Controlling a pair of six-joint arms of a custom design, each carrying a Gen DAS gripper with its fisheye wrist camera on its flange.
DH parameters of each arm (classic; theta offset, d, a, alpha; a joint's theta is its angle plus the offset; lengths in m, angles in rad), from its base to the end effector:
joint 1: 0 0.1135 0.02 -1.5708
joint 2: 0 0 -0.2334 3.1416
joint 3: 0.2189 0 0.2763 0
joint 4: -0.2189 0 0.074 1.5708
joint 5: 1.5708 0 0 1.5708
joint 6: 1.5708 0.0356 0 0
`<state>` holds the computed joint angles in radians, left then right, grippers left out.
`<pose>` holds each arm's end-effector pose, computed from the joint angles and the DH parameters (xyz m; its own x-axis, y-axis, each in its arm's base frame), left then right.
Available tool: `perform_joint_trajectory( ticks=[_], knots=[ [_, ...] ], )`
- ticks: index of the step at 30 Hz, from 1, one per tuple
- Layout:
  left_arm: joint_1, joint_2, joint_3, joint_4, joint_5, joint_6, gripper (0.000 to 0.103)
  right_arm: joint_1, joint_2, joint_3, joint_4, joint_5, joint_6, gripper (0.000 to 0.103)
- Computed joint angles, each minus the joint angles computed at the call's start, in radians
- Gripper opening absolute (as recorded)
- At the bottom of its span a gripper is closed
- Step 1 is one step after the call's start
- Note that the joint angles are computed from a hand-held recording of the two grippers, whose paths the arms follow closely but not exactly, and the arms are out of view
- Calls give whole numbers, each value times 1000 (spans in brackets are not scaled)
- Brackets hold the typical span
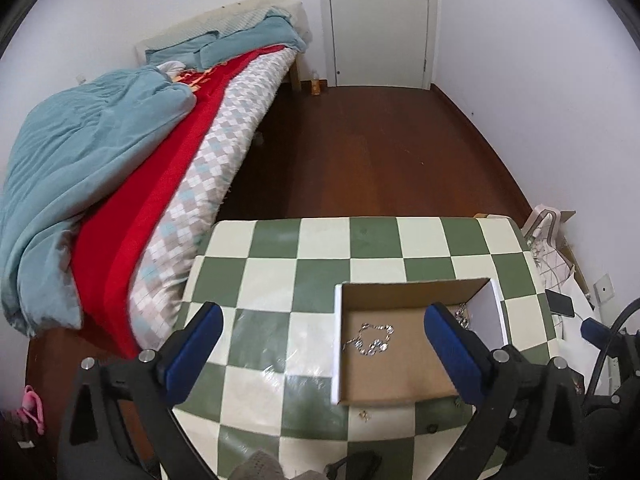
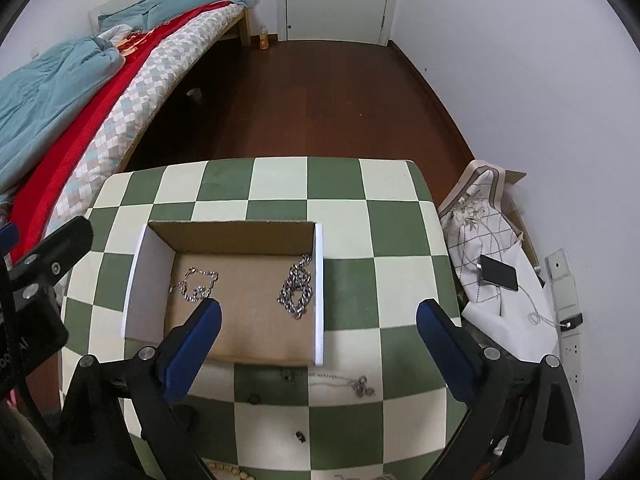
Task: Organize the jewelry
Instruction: 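Move both tools toward the black watch band and wooden bead bracelet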
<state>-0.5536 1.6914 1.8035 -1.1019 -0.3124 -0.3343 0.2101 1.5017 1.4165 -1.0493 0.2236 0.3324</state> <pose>0.3193 -0.1845 0.3448 -0.7888 0.1205 -0.6028 0.1038 0.9926 0.0626 0.3182 0.0598 0.2846 -0.8743 0.1389 -0.4650 0.1836 0.9816 -0.0521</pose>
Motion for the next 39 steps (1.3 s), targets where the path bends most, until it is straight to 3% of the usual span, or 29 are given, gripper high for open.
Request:
perform_joint_trajectory(
  ticks=[16,24,32,37,39],
  knots=[
    [-25,-347,-191,-80,-82,-35,102,209,-285,-50,-156,172,179,99],
    [-59,-455,-259,-153,-128,-42,103,300,-415,-38,-277,181,335,99],
    [-73,-504,-466,-184,-121,-86,102,259,-621,-322,-329,61,429,99],
    [-70,-463,-593,-135,-98,-47,102,258,-677,-539,-270,-30,461,83],
    [-68,-435,-622,-115,-85,-35,102,288,-659,-602,-227,-55,481,82]
  ],
)
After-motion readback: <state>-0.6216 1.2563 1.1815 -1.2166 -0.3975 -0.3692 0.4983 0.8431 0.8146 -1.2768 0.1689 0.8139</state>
